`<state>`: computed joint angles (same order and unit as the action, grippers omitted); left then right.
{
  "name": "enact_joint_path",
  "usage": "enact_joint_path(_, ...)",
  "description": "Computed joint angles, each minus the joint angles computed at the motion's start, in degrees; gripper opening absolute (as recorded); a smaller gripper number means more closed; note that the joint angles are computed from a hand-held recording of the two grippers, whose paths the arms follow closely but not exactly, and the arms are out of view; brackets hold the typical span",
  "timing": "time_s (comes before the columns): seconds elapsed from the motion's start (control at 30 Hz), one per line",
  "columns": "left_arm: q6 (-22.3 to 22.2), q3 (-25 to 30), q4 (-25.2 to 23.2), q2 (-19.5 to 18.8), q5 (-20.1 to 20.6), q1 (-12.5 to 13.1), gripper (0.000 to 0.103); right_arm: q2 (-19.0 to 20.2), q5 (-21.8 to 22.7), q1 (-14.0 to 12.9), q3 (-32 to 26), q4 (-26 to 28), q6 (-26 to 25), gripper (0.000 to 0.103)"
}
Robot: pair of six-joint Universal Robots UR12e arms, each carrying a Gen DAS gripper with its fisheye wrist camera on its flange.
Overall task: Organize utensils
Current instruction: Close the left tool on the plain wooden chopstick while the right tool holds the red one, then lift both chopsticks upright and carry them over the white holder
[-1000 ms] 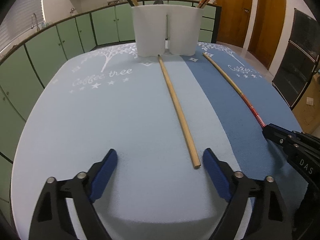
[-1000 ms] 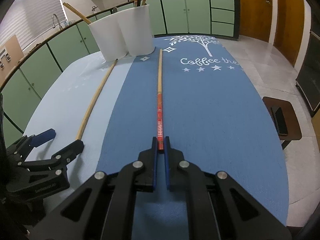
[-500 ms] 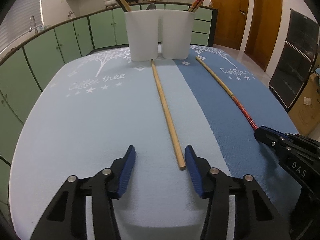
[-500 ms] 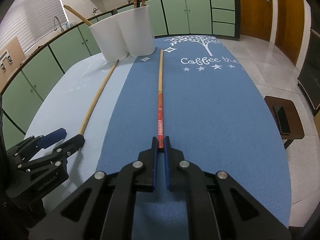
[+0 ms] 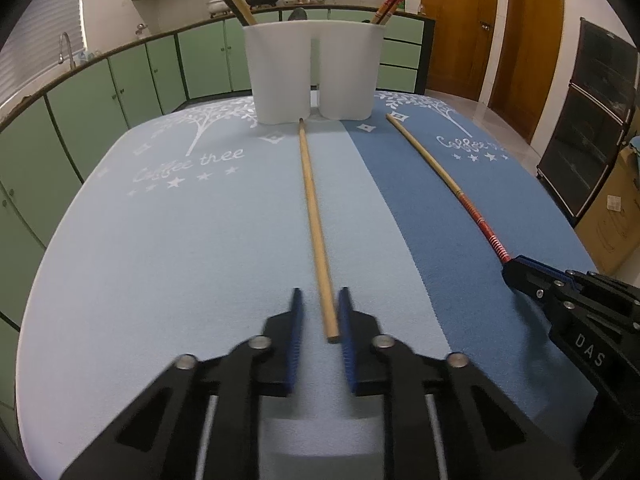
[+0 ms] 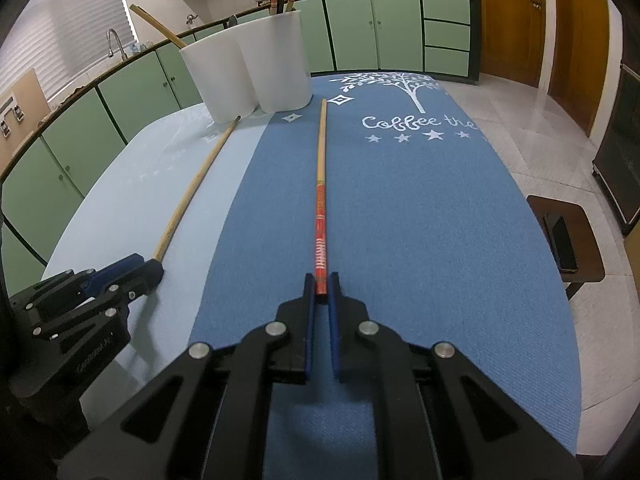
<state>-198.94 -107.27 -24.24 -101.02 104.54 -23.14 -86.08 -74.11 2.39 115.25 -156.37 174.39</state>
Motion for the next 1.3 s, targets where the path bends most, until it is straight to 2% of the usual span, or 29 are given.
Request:
enact_joint_path(0.2, -0.9, -0.5, 1.0, 0.6, -1.0, 0.5, 0.007, -0.2, -0.2, 0.1, 0.1, -0.4, -0.2, 0.005)
enact_joint_path(0.33, 0.0, -0.8, 1.7, 1.9, 0.8, 0.3, 0.007, -1.4, 0.1, -0.3, 0.6, -1.3, 0.0, 0.005)
enact_joint_path(0.57, 2.3, -1.0, 5.7, 4.7, 4.1, -0.5, 0.007, -4.0, 0.5, -1.0, 0.8, -3.3, -0.4, 0.005)
enact_joint_path(0.77, 3.2, 0.0, 9.3, 6.0, 4.6, -0.3, 0.007, -5.8, -0.6, -1.1, -0.4, -4.6, -1.7, 0.005)
enact_joint_path(0.9, 4.5, 1.2, 11.5, 6.6, 3.8, 0.4, 0.007, -6.4, 0.4, -1.5, -2.1, -5.9, -2.1, 0.005)
enact_joint_path(1.07, 5.9, 2.9, 12.9, 6.9, 1.6, 1.4, 0.007, -6.4, 3.8, -2.4, -5.2, -6.6, -2.5, 0.005)
enact_joint_path(1.3, 7.4, 4.2, 13.6, 7.4, -1.2, 2.3, 0.007, -5.2, 7.6, -2.4, -9.9, -4.3, -4.4, 0.005)
